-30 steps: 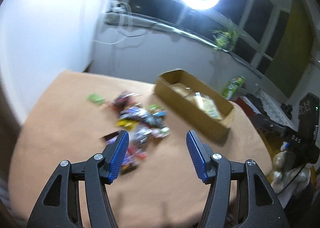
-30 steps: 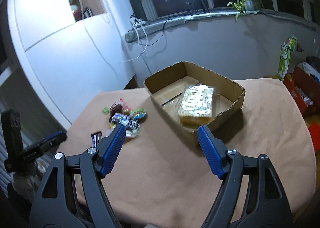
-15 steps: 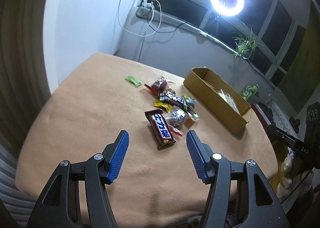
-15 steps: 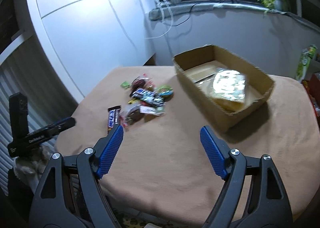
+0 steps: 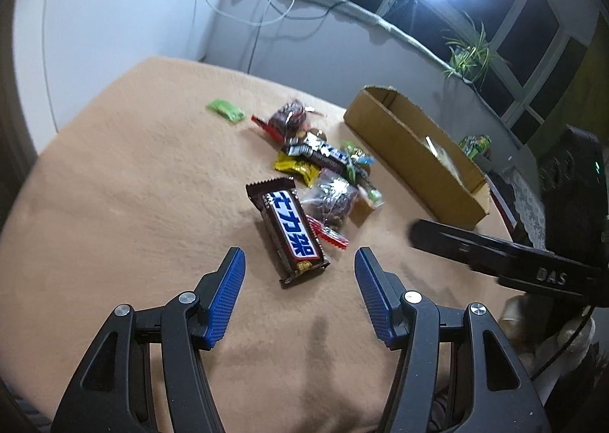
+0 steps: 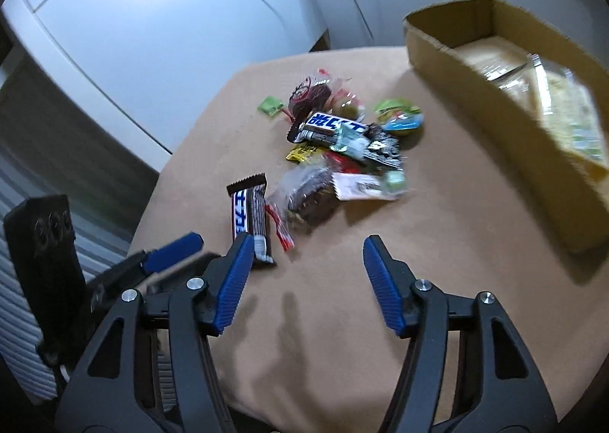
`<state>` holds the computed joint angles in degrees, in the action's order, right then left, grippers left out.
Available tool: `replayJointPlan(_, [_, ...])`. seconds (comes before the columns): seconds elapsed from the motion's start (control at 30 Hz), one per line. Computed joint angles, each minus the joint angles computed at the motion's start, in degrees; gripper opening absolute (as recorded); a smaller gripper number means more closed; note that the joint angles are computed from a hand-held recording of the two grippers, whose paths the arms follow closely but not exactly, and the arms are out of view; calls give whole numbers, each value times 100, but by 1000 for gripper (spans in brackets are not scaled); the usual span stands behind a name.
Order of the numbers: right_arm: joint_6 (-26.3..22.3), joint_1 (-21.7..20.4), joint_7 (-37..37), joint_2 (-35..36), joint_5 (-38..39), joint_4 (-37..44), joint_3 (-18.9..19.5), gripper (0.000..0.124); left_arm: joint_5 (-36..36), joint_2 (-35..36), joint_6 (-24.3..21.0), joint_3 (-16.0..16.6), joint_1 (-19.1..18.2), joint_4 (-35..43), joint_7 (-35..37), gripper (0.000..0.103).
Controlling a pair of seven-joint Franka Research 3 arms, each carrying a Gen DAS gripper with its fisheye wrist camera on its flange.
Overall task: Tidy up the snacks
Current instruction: 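Move both grippers back over the snack pile, then grasp the Snickers bar with the left gripper while the right gripper grasps the nut bag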
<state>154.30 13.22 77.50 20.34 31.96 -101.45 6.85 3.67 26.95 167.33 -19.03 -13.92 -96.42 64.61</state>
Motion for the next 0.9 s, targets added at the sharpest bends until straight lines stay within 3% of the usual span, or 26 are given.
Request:
replayJointPlan(0.43, [-847,240,1332,1135,-950,1585,-280,58,-149,486,-391,-108,47,645,399,59])
replayJointPlan(0.9, [-1145,133,1119,1352,-1073,1923,-137,45,149,713,-702,251,-287,1068,199,59])
